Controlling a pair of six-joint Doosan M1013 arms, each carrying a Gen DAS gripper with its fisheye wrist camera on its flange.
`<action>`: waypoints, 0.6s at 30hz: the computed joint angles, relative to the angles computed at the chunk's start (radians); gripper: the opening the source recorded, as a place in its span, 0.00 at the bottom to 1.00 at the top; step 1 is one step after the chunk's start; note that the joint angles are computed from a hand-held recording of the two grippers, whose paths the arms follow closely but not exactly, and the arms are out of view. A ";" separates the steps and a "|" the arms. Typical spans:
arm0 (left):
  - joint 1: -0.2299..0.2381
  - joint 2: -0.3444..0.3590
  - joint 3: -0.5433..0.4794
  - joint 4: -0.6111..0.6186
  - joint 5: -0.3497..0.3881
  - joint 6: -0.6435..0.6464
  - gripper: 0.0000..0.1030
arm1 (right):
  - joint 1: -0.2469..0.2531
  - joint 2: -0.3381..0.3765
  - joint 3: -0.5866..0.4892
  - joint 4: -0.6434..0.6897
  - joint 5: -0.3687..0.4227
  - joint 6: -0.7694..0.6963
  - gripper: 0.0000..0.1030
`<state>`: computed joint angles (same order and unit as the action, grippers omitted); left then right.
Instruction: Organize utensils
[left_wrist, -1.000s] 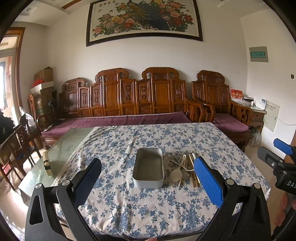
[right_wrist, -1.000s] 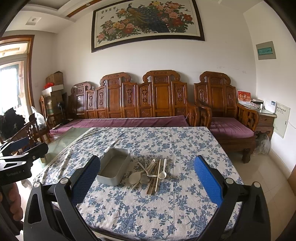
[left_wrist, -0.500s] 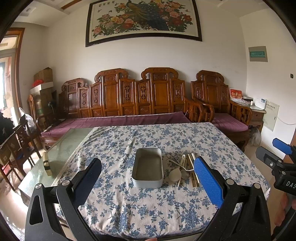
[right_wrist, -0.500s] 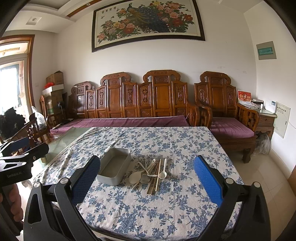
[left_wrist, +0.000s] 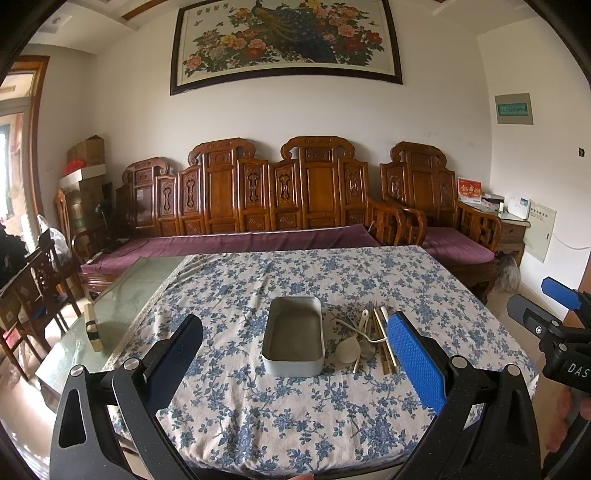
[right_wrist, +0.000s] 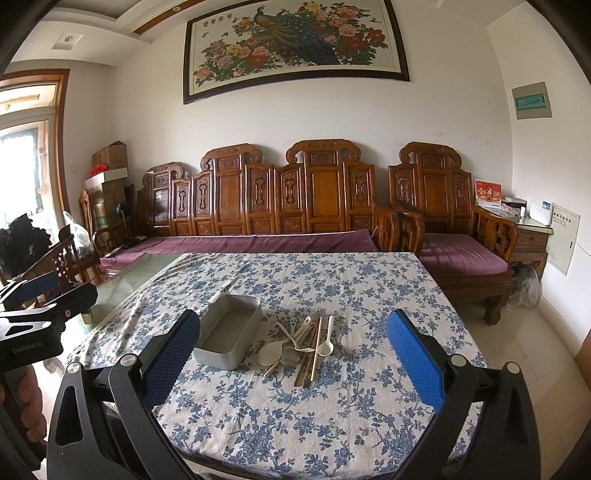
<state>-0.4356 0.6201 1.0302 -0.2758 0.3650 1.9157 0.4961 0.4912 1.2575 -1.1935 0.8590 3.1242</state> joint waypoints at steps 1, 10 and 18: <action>0.000 0.000 0.001 0.000 0.000 0.001 0.94 | 0.000 0.000 0.000 0.000 0.000 -0.001 0.98; 0.002 0.004 -0.008 -0.007 0.012 0.009 0.94 | -0.001 -0.002 0.001 0.004 -0.001 -0.005 0.98; -0.002 0.050 -0.065 0.064 0.084 -0.034 0.94 | -0.020 0.008 0.015 0.019 -0.047 -0.011 0.98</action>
